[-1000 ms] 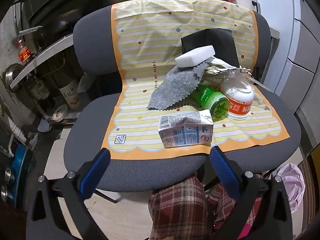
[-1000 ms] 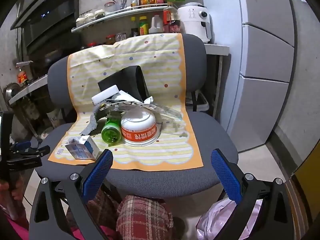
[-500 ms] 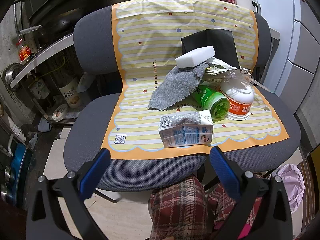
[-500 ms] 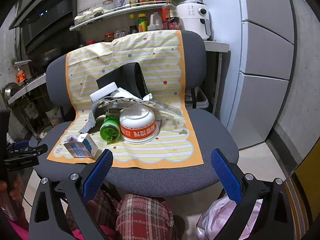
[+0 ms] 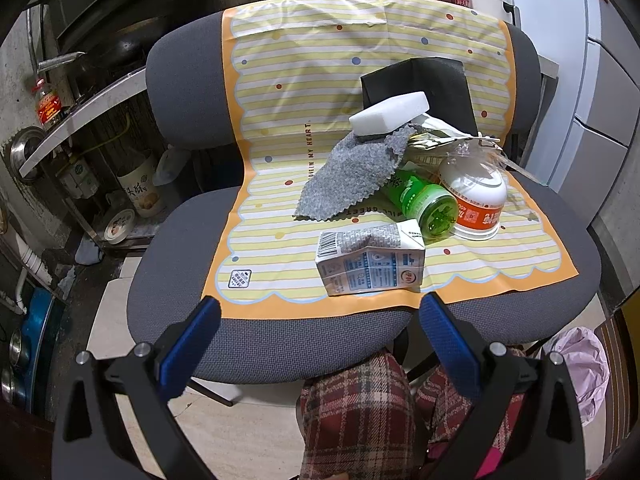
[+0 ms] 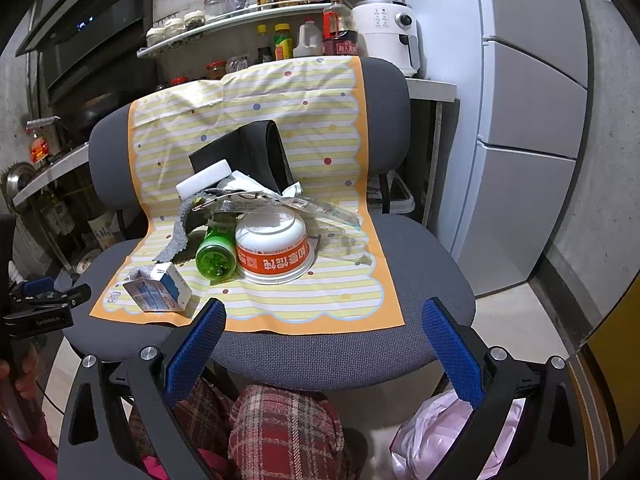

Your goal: Collect trash

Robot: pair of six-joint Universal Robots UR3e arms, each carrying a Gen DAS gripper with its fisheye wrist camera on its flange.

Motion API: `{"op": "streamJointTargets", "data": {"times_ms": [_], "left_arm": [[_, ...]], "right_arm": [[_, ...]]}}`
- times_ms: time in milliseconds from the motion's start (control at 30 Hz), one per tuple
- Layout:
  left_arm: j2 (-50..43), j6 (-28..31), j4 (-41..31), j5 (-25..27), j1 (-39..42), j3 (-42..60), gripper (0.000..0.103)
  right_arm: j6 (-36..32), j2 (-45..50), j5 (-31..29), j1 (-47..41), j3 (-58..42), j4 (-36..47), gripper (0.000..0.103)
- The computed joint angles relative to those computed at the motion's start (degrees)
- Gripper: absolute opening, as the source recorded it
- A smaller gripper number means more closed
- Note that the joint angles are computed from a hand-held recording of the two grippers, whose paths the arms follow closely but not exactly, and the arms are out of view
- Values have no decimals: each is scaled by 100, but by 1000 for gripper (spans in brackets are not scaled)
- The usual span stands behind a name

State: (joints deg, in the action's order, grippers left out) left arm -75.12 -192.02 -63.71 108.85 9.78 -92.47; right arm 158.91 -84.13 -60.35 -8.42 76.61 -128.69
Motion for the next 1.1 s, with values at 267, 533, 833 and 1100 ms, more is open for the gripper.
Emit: {"op": "streamJointTargets", "data": {"times_ms": [267, 533, 833, 1100], "left_arm": [[-31, -22, -23, 29, -36, 54, 97], [-98, -49, -90, 61, -87, 184, 97], [-103, -59, -74, 76, -89, 151, 97], [75, 321, 498, -98, 247, -545, 97]], "right_arm": [[15, -4, 0, -2, 29, -93, 97], [-20, 15, -34, 15, -94, 114, 97], [-65, 60, -61, 41, -122, 178, 97], [-241, 282, -228, 257, -91, 25, 97]]}}
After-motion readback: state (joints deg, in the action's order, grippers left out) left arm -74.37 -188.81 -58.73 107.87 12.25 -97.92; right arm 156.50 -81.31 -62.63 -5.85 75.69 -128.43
